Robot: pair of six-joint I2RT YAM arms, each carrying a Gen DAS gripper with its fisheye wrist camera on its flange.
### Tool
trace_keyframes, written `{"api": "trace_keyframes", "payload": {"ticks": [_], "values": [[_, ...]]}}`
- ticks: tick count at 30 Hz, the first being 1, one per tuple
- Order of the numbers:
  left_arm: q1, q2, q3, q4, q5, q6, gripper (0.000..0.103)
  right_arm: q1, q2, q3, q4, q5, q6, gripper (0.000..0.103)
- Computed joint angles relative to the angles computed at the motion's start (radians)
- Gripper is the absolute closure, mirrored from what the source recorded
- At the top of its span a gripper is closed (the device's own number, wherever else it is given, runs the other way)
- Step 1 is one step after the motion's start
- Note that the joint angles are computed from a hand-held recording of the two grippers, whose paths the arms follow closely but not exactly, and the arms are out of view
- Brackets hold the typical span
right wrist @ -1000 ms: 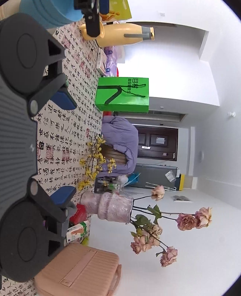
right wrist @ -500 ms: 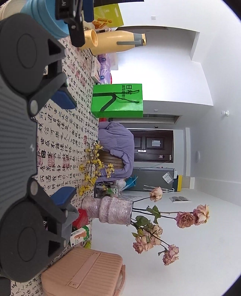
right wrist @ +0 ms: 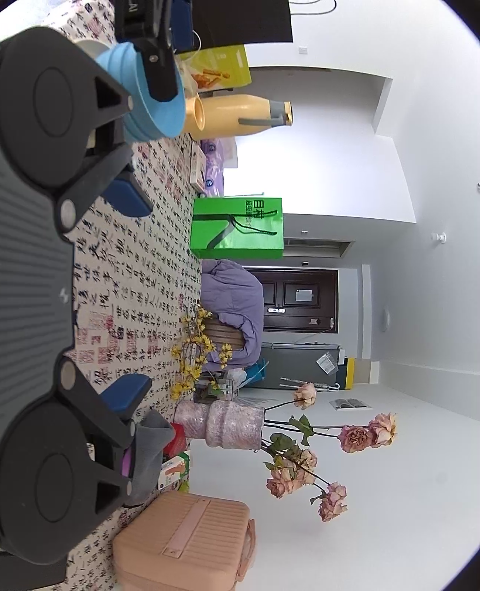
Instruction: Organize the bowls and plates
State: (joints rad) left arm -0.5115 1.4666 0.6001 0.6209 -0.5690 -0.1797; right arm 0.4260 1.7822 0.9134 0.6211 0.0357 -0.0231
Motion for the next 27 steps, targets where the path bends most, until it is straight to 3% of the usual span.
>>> {"api": "trace_keyframes", "payload": {"ticks": [14,17,22,23,27], "values": [[-0.275,-0.143,-0.359,0.131,-0.314,-0.102,0.000,0.181,-0.154,-0.478,0.371,0.174,0.073,0.011],[-0.363,-0.134,-0.426,0.178,-0.415,-0.150,0.000,0.264,-0.117,-0.556,0.493,0.280,0.070,0.011],[-0.503,-0.070,-0.490,0.224,-0.538,-0.219,0.000,0.380,-0.058,-0.677,0.655,0.408,0.194,0.010],[-0.524,-0.058,-0.497,0.223,-0.558,-0.237,0.000,0.393,-0.042,-0.696,0.687,0.420,0.205,0.010],[-0.602,-0.126,-0.498,0.011,-0.626,-0.441,0.000,0.438,0.031,-0.750,0.792,0.477,0.209,0.010]]}}
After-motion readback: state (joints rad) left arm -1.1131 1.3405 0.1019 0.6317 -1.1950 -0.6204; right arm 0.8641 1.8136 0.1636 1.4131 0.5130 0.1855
